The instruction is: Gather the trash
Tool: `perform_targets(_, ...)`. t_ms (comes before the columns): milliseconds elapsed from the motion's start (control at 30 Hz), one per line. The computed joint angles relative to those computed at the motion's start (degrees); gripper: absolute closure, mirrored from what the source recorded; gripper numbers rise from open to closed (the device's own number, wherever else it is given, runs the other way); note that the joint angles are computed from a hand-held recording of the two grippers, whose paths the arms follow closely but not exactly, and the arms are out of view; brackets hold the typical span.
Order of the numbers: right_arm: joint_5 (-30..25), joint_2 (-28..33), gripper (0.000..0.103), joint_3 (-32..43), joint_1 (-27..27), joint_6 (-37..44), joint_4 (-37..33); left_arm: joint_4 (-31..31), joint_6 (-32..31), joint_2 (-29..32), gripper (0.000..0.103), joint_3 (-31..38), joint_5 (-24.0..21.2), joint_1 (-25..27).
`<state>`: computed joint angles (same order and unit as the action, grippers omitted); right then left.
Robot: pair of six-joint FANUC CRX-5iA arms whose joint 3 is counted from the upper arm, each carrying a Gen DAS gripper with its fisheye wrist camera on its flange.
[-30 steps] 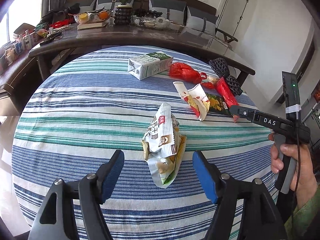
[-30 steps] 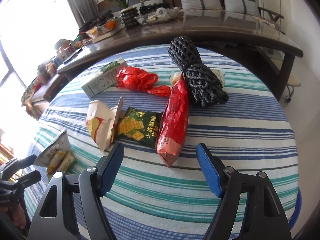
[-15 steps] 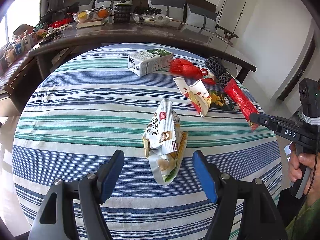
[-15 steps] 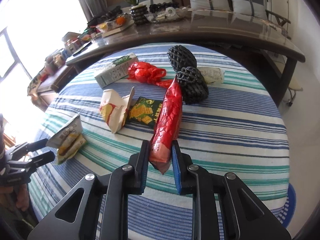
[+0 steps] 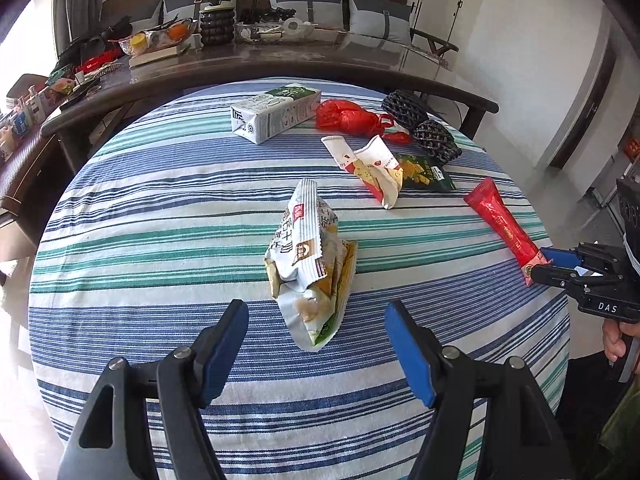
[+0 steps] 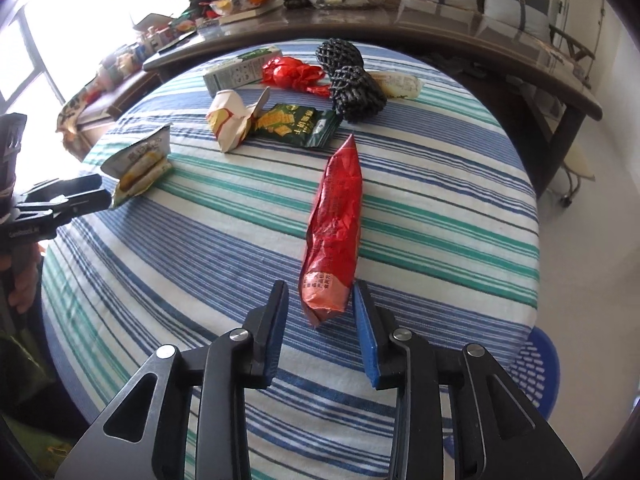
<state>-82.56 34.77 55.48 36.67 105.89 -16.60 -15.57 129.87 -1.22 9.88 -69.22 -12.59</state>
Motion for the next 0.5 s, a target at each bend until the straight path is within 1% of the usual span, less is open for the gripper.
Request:
perform_targets(67,0.18,-0.01,0.048,0.48,-0.30,-0.43,-0.61,-1.01,-0.27,0.43,0.031,0.80,-0.66,-0.39)
perform_targets(133,0.21,0.40,0.044,1.51,-0.47,-1.04,-1.19,-1.59,-0.26,0.58,0.031,1.10,-0.67,-0.51)
perform_targets(233,-0.03,1.94,0.037,3.95,-0.13,-2.10,-0.67,-0.02,-1.89,1.10,0.030,0.90,0.43,0.54)
perform_targets(333,-1.54,4.84,0.037,7.78,1.12,-3.16,2.39,0.19,-2.61,2.61,0.030,1.85,0.05,1.02)
perform_targets(433,-4.90,8.90,0.037,13.37,2.04,-4.31,5.17,-0.04,-2.93,4.07,0.030,2.87,-0.24,1.34)
perform_targets(500,-7.47,11.53,0.037,17.43,2.16,-5.04,5.81,-0.42,-3.64,5.30,0.030,3.89,-0.94,1.39)
